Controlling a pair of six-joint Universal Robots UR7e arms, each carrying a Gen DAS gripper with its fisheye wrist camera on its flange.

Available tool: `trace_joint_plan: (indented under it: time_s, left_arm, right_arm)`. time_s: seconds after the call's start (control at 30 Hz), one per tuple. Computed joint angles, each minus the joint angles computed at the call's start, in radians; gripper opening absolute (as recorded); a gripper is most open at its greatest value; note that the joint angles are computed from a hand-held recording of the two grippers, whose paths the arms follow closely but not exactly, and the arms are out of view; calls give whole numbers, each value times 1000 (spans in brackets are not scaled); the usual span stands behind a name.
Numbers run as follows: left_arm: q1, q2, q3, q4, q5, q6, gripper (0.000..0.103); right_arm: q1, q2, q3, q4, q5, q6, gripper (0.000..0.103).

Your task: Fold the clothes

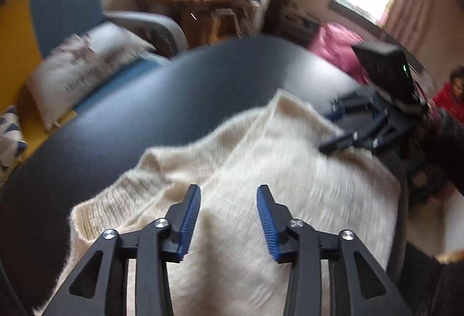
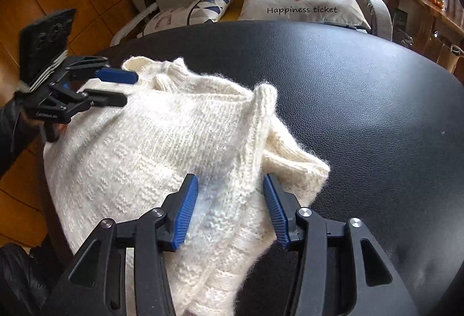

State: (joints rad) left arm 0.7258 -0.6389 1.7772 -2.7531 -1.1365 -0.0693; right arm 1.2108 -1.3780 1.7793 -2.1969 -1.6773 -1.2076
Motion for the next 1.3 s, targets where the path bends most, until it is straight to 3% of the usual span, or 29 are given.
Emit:
trace_joint_plan:
  time_s: [0.2,0.3,0.43,0.47,0.53,0.63,0.77,0.8,0.9,1.03,1.13,1.23,1.3]
  left_arm:
    - [58,14,-81,119,-122,38,46]
    - [58,21,-85,147,-140,38,38]
    - [18,16,-30,64,-73,51,9]
    - [8,15,-17,45,-54,49,6]
    - [-13,14,8,6,-14,44,5]
    - [-41,9,49,-86,45,1,5]
    - [-77,-6,85,-209,103,-16,5]
    - [-85,-3,82,-224,119,-10,5]
    - [-97,21,60,-245,162,-3,5]
    - [-90,72,39,-247,229,-64,5]
    - [-77,101,44,-269,280,-129,5]
    - [-91,106,67,-347,297,-107,5]
    - [-81,119,31,-250,301,-133,6]
  right_arm:
    - [1,7,0,3,5,2,60]
    - [3,4,13,-13,4,-8,65]
    - [12,-9,53,-86,-15,-41,64]
    - [15,-13,69,-116,-22,-53,64]
    - [17,-20,95,-164,-24,-66,63]
    - [12,-33,125,-227,-14,-72,53]
    - [13,-57,154,-279,-2,-83,15]
    - [16,-62,164,-298,-6,-92,12]
    - [19,-76,179,-333,21,-81,10]
    - [-6,-53,157,-326,40,20,10]
    - [-51,-43,121,-254,111,120,9]
    - [-63,-57,117,-240,141,149,9]
    - [-65,-58,120,-247,136,152,9]
